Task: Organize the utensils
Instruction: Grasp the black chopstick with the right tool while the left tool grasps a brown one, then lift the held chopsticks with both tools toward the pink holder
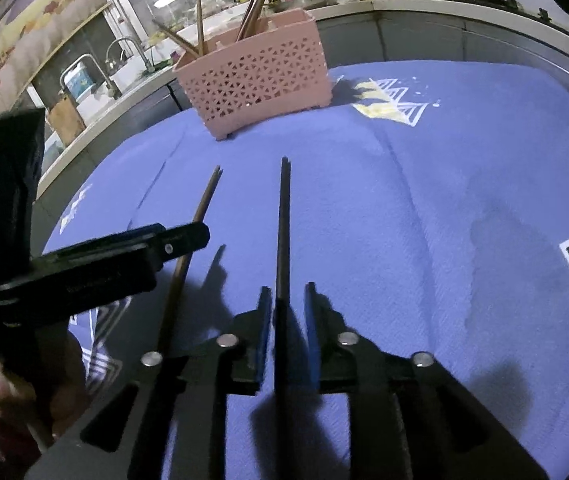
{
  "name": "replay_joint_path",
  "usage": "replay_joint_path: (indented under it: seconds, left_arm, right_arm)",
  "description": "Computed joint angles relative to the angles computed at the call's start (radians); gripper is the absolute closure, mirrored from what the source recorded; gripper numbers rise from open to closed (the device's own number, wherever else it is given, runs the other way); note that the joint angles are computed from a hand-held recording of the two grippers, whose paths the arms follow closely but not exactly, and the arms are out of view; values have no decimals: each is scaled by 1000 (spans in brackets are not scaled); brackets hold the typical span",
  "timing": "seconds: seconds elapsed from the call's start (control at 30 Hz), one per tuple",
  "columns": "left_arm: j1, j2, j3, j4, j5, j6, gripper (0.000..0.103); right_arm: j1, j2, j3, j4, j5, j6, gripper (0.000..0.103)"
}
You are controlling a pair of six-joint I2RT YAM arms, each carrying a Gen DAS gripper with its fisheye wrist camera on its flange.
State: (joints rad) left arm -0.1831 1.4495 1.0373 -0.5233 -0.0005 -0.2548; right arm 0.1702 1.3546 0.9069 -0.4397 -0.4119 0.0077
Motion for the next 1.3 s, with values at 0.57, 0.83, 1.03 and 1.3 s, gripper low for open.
replay_joint_path:
  seconds: [0.57, 0.83, 1.03, 1.3]
  left_arm:
    - [36, 152, 150, -11, -54, 176, 76]
    - [103, 181, 196, -12, 88, 190, 99]
    - [179, 5, 187, -4, 206, 182, 99]
    - [262, -122, 312, -60, 305, 193, 99]
  right_arm:
    - [86, 341, 408, -104, 90, -146, 65]
    - [130, 412, 506, -155, 104, -175, 98]
    - [62, 265, 490, -106, -35, -105, 98]
    - [28, 156, 538, -6, -107, -1, 98]
